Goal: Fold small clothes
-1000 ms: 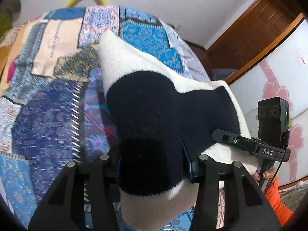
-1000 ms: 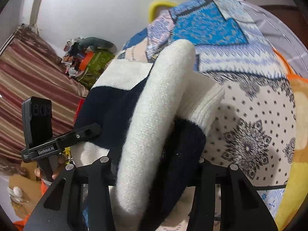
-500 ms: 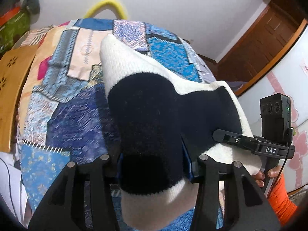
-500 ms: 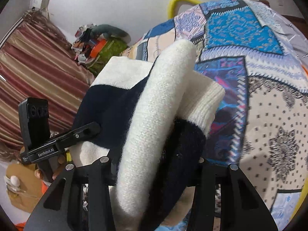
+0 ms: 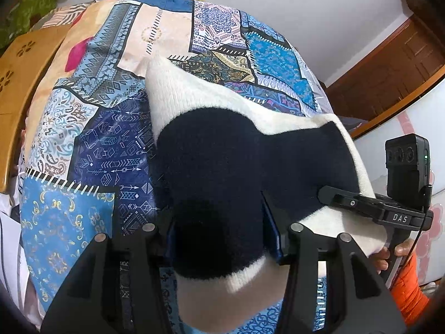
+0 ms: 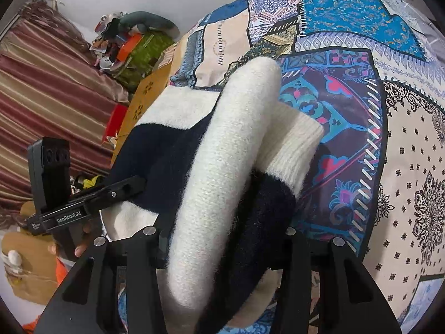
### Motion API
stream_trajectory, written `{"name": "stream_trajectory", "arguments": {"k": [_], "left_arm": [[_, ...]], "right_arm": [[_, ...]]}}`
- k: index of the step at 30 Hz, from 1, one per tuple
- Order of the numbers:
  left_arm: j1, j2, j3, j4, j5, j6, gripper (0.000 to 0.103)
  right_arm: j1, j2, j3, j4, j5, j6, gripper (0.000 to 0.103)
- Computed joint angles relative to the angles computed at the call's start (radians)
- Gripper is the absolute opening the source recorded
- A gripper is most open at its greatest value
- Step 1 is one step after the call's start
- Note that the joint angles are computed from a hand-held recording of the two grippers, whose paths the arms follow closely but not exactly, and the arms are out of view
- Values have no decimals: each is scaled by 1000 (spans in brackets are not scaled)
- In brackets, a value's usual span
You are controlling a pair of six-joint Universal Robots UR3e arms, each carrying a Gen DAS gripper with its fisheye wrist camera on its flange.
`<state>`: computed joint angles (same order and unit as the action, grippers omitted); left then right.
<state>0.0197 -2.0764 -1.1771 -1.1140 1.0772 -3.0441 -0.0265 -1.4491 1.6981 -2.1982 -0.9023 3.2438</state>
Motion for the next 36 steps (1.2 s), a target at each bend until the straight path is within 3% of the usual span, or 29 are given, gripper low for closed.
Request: {"name": "stream_trajectory", "arguments": {"k": [7, 18, 28, 36], "left_arm": [[-17, 36, -92, 90, 75, -2, 61], [-36, 224, -255, 200, 216, 20, 61], [-40, 523, -403, 321, 261, -3, 61], [-87, 736, -431, 375, 305, -46, 61]], "right_arm": [[-14, -64, 38, 50, -41, -31, 50], [-7, -275, 71, 81, -197, -53, 52], [63, -500, 73, -29, -296, 40, 52], [257, -585, 36, -178, -514, 134, 52]]}}
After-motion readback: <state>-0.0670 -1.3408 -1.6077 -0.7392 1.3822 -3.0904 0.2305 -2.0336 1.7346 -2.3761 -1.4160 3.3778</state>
